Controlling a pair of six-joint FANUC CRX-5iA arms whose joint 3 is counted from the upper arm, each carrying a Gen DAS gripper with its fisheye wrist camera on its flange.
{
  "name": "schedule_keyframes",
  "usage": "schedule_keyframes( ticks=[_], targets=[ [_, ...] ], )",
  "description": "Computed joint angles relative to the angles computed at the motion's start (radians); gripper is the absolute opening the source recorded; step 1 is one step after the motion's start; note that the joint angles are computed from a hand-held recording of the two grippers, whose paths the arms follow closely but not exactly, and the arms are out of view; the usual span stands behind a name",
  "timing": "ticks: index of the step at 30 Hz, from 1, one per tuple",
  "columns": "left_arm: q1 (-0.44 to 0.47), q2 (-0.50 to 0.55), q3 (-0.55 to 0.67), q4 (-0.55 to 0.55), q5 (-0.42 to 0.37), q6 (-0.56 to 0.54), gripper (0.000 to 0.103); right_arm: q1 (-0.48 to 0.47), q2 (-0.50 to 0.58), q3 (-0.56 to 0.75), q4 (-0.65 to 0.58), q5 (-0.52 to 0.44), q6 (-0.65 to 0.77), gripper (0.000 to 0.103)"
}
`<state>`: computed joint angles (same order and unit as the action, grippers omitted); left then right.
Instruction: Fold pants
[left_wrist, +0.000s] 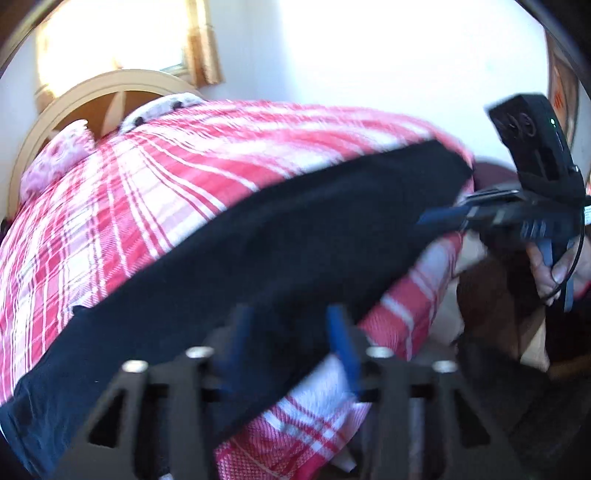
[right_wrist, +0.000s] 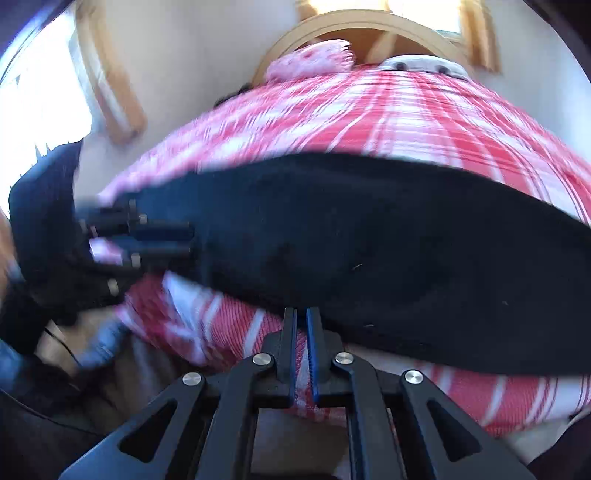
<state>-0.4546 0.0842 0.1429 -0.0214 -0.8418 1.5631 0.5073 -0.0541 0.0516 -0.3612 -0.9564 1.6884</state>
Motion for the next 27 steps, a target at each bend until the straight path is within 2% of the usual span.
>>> schedule_keyframes(
  ticks=[2, 3, 5, 6, 7, 9, 10, 12, 14, 17, 18, 21, 23, 24, 26, 27],
  targets=[
    [-0.001, -0.01, -0.005, -0.016, 0.038, 0.042, 0.068, -0.099, -0.072, -0.04, -0.102, 0.097, -0.019, 0.006],
    [-0.004, -0.01, -0.002, -0.029, 0.046, 0.064, 0.07, -0.121, -0.09, -0.056, -0.091, 0.135, -0.055, 0.01],
    [-0.01, -0.001, 0.015, -0.061, 0.044, 0.116, 0.071, -0.183, -0.126, -0.1, -0.023, 0.214, -0.173, 0.04],
    [-0.01, 0.004, 0.02, -0.064, 0.04, 0.125, 0.071, -0.217, -0.138, -0.12, 0.026, 0.241, -0.251, 0.067],
    [-0.009, 0.009, 0.024, -0.064, 0.033, 0.135, 0.071, -0.239, -0.154, -0.159, 0.116, 0.29, -0.359, 0.076],
    [-0.01, 0.021, 0.038, -0.079, 0.016, 0.175, 0.071, -0.304, -0.16, -0.2, 0.217, 0.357, -0.46, 0.076],
    [-0.011, 0.022, 0.04, -0.086, 0.011, 0.194, 0.071, -0.34, -0.141, -0.176, 0.212, 0.331, -0.452, 0.076],
    [-0.013, 0.024, 0.051, -0.113, -0.006, 0.258, 0.071, -0.433, -0.059, -0.076, 0.09, 0.232, -0.353, 0.076],
    [-0.007, 0.022, 0.055, -0.125, -0.012, 0.309, 0.071, -0.462, -0.006, -0.026, 0.079, 0.163, -0.334, 0.076],
    [-0.007, 0.023, 0.067, -0.143, -0.032, 0.345, 0.075, -0.424, 0.044, -0.015, 0.172, 0.118, -0.349, 0.076],
    [-0.009, 0.024, 0.072, -0.153, -0.038, 0.353, 0.076, -0.428, 0.069, 0.007, 0.172, 0.071, -0.362, 0.076],
    [-0.011, 0.026, 0.072, -0.154, -0.038, 0.349, 0.076, -0.425, 0.075, 0.006, 0.189, 0.079, -0.392, 0.076],
    [-0.009, 0.025, 0.067, -0.148, -0.034, 0.343, 0.076, -0.395, 0.075, -0.001, 0.252, 0.059, -0.401, 0.076],
    [-0.007, 0.024, 0.062, -0.144, -0.032, 0.34, 0.076, -0.374, 0.075, -0.006, 0.293, 0.043, -0.403, 0.074],
    [-0.003, 0.016, 0.051, -0.136, -0.024, 0.338, 0.076, -0.355, 0.058, -0.027, 0.32, 0.043, -0.42, 0.063],
    [-0.001, 0.011, 0.044, -0.134, -0.019, 0.339, 0.076, -0.356, 0.051, -0.034, 0.314, 0.05, -0.424, 0.046]
  ],
)
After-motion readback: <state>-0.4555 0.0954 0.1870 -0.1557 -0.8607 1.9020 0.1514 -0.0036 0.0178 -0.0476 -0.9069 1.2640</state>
